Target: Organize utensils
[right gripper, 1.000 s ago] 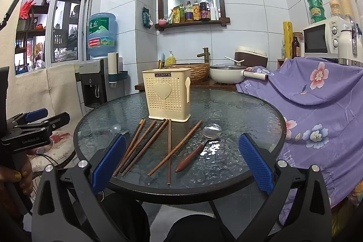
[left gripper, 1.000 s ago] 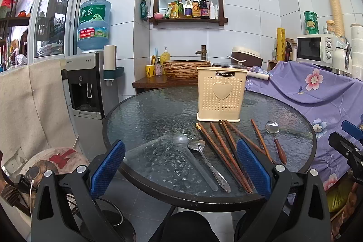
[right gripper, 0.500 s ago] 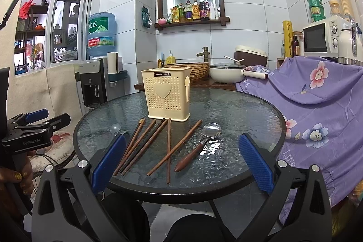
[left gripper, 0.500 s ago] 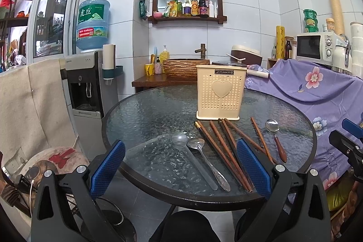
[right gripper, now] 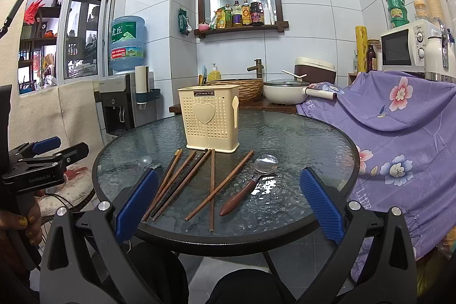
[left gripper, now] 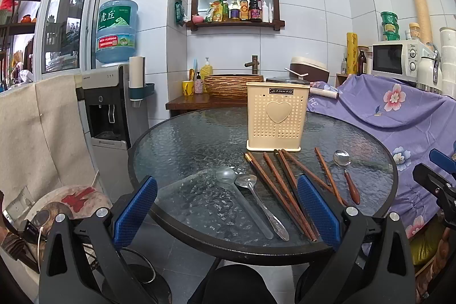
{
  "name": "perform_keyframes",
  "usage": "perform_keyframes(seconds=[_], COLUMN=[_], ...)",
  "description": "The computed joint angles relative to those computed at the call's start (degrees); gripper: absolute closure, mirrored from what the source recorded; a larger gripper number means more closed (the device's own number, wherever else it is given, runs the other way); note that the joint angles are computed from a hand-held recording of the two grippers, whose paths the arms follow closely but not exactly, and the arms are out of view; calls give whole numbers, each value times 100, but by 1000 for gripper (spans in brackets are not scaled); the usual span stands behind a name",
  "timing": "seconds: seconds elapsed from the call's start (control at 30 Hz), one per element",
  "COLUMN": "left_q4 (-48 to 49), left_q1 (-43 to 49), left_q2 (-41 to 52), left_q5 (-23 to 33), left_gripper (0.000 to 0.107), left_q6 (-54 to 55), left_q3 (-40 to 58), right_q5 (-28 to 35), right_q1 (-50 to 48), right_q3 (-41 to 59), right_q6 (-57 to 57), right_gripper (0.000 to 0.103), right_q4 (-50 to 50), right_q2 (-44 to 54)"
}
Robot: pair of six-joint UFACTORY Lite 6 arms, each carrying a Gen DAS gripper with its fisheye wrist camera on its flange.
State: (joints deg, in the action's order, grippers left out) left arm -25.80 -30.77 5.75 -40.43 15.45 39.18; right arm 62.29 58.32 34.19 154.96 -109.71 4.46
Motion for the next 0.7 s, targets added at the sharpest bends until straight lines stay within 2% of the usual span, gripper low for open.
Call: perform_keyframes(seconds=[0.53, 0.7], left_q4=[-41, -101], left_q1=[-8, 49], left_q2=[198, 484], left_q5=[56, 312], left_gripper=[10, 10], left_q6=[27, 114], left_q3=[171, 466], right_q5=[-91, -354], right_q1=[-76, -301], right_q3=[23, 164], right_q6=[51, -47], right_gripper=[5, 5], right_q4=[-40, -74], right_q2=[86, 165])
